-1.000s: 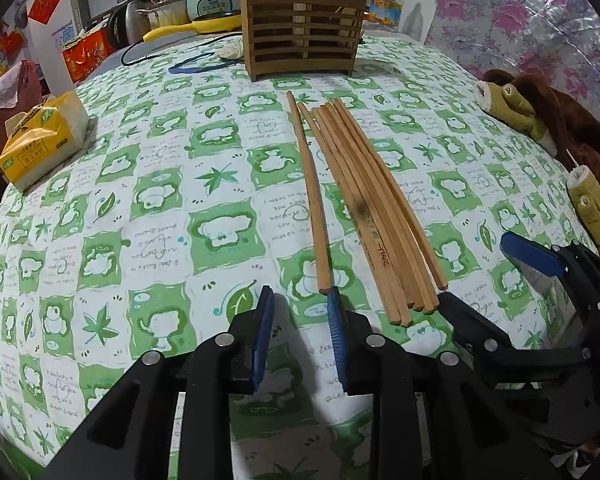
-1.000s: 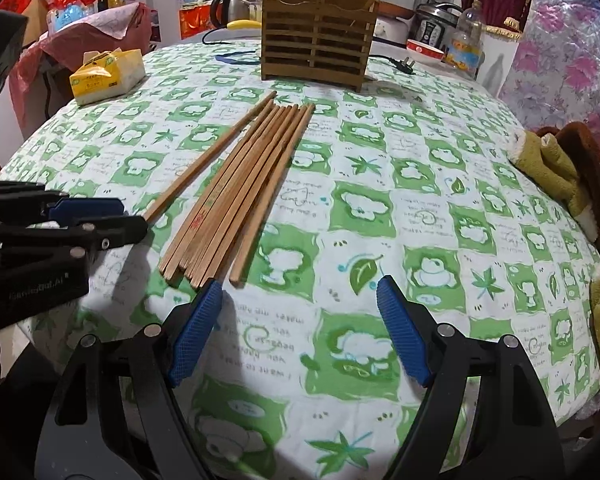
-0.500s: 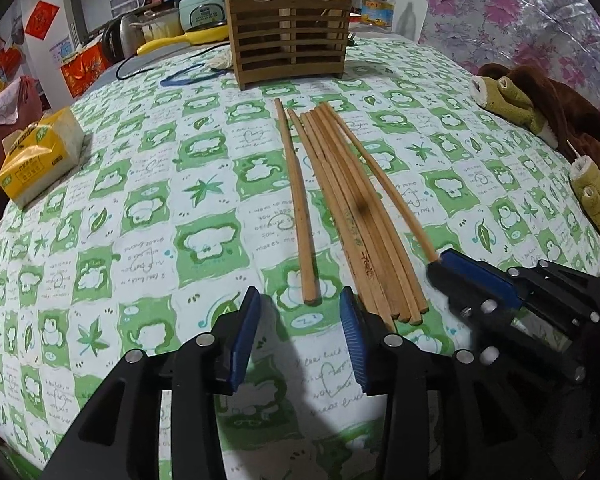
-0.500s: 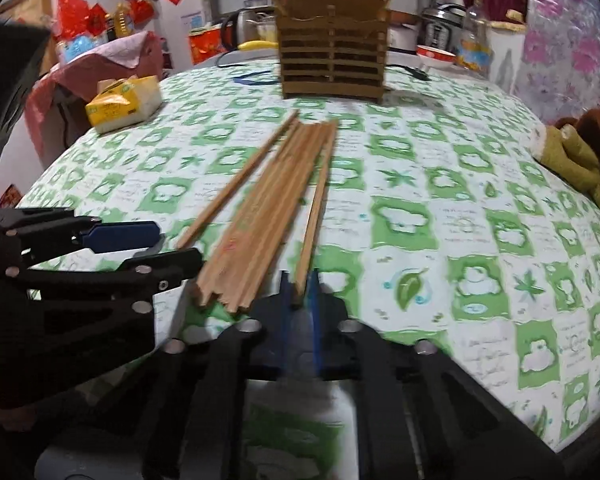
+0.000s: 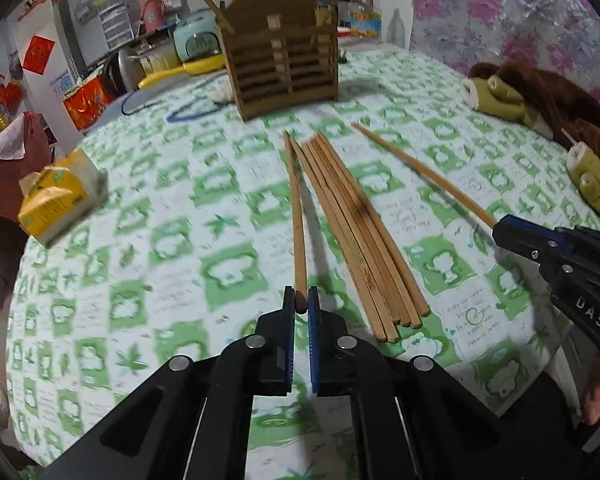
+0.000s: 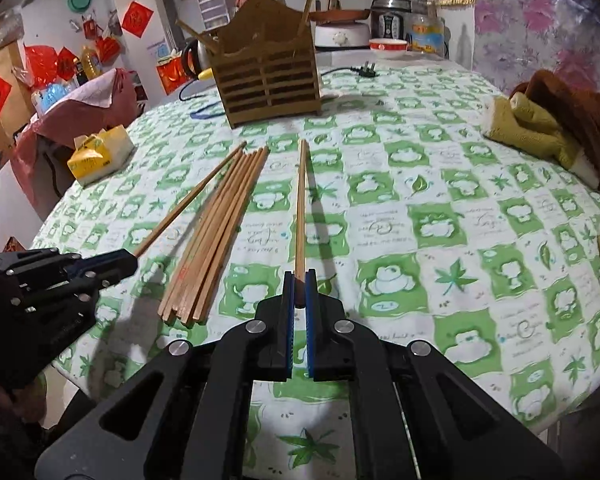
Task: Organize utensils
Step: 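Lift both held chopsticks and carry them to the wooden holder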
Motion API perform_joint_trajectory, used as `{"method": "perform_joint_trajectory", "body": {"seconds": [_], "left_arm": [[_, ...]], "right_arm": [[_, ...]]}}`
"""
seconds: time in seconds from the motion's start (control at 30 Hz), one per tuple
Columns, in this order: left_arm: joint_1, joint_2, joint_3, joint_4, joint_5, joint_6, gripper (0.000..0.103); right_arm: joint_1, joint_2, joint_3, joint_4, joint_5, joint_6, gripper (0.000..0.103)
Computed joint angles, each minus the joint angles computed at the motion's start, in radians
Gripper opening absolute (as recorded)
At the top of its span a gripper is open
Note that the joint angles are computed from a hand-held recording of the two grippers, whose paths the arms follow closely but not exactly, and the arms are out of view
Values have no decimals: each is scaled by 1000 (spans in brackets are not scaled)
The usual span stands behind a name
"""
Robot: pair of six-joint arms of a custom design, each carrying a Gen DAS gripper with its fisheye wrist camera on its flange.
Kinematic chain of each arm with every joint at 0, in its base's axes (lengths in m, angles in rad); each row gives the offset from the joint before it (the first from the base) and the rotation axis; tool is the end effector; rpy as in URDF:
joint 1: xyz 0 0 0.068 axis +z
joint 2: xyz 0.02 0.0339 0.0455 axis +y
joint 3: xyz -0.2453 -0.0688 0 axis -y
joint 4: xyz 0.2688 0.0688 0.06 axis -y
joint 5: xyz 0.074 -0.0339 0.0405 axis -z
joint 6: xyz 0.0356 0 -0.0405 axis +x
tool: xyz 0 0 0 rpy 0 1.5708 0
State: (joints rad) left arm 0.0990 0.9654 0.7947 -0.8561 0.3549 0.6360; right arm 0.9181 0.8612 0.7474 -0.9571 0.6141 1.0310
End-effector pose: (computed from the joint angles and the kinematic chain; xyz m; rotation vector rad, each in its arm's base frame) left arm 0.2113 0.0086 0.2368 0.7859 2.3838 -0.1683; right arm 0.1277 0.1333 0.2382 0.3245 2.3498 0.0785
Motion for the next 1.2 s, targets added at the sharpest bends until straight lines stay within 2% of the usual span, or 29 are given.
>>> {"method": "perform_joint_trajectory", "body": {"seconds": [0.33,0.53,0.8,1.0,1.13,1.2], "left_arm": [[142,-7,146,-101,146,24,6],[198,10,229,-173,235,65,6],[231,39,281,-180,264,56,6],[231,95,359,-204,295,38,6],[213,143,434,-234,309,42,6],[197,146,441,-221,302,21,6]], "right_arm": [[70,-39,111,-87,134,5,6],[76,-63,163,-107,176,-20,6],[83,-68,210,-98,215,-60,6],[28,-67,244,-40,193,-168,6],[-74,-92,246,34,83,-239,6],[-88,-91,251,42,78,-252,6]]}}
